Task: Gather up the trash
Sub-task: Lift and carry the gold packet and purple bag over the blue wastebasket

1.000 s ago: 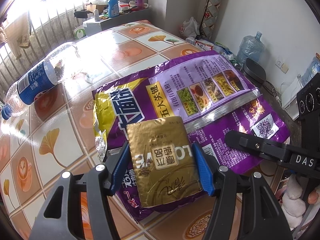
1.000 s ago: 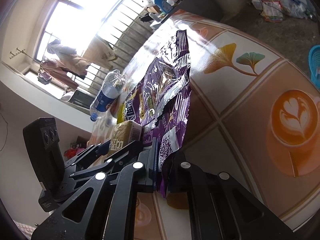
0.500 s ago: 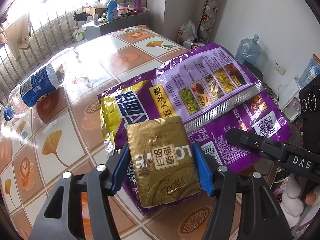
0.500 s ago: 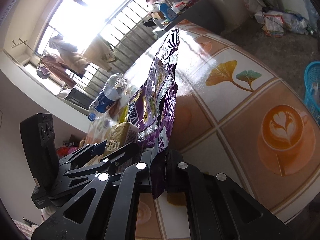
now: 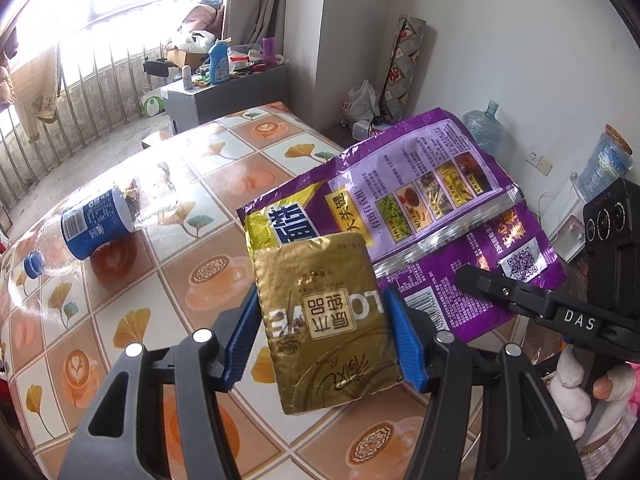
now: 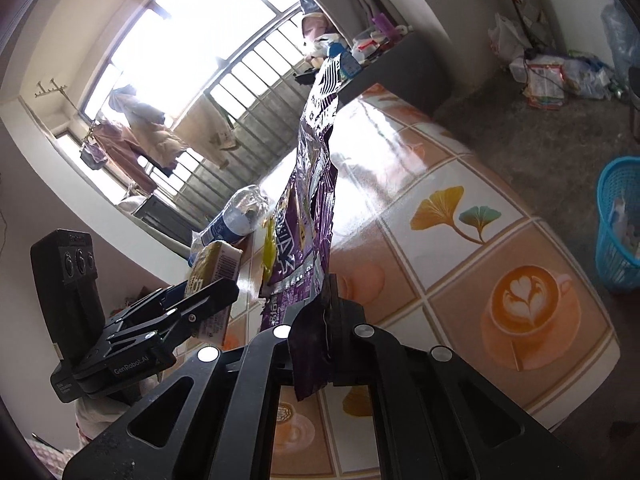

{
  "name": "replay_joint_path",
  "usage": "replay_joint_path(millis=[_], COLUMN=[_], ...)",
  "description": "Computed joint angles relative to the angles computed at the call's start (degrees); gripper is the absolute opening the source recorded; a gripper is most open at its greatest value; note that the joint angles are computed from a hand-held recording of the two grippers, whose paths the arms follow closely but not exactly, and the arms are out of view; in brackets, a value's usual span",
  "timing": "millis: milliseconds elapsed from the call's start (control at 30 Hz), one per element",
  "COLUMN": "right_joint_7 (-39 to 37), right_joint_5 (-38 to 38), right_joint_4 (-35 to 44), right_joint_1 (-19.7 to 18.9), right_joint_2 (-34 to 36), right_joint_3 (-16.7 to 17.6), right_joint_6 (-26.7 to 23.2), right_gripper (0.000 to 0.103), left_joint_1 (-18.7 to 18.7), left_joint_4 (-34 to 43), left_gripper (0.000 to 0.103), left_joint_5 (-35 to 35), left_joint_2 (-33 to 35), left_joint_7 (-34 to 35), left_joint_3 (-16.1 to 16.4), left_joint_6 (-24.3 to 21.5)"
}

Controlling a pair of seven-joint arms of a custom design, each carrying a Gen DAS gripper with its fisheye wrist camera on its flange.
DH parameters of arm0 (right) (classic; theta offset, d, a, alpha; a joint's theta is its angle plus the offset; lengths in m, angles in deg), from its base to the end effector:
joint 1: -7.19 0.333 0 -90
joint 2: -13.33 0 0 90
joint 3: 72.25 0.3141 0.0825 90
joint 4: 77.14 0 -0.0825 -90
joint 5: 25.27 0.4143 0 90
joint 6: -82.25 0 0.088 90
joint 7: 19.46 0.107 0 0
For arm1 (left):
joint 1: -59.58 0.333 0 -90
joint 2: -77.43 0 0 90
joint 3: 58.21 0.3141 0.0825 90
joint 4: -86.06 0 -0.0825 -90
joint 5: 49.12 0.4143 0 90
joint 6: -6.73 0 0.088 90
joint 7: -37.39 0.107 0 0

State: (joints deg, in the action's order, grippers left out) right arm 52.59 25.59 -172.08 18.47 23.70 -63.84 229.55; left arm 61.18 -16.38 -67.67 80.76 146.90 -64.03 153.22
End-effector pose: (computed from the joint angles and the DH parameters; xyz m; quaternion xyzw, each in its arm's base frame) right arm 0.6603 0.2145 0.5718 -0.6376 0.6022 0.0324 0.4793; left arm 0.6566 -0.0423 0.5843 -0.5860 0.7219 -0.3139 0.1922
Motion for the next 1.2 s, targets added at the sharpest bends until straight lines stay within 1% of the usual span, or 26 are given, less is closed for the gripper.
replay_joint_path(millis=[100, 267, 633, 1000, 1100, 1200], right_joint_7=[-1.24, -4.26, -8.59, -11.44, -11.71, -11.98], right_joint_5=[1.12, 4.55, 10.5, 16.31, 17.66, 18.95], right_joint_4=[-0.55, -1.24, -0.11, 0.61, 0.46, 0.15], right_joint_1=[-0.13, -0.44, -1.75, -3.18, -3.5, -4.19], right_joint_2=[-0.57, -1.12, -0.54, 0.12, 0.13, -0.16], right_joint_3=[0.07, 0.02, -0.36, -0.54, -0.69, -1.12], right_joint_6=[1.28, 3.04, 5.67, 8.54, 9.7, 11.58], right_gripper=[0.0, 0.0, 0.0, 0.0, 0.0, 0.0], left_joint_1=[0.12, -0.09, -1.07, -3.26, -3.94, -4.71], left_joint_4=[0.68, 4.17, 11.98, 23.47, 27.93, 33.94], left_gripper=[0.059, 0.059, 0.059, 0.059, 0.059, 0.059], left_joint_5=[-1.32, -1.56, -2.49, -0.97, -0.97, -1.12], left_joint_2=[-0.38, 1.03, 4.71, 12.21, 15.15, 19.02], left_joint_7=[1.48, 2.05, 3.59, 4.07, 3.74, 3.59], left_joint_3=[-0.01, -0.25, -1.55, -3.46, -4.12, -5.07], left_joint_6=[0.24, -0.22, -3.24, -6.59, -7.41, -9.12])
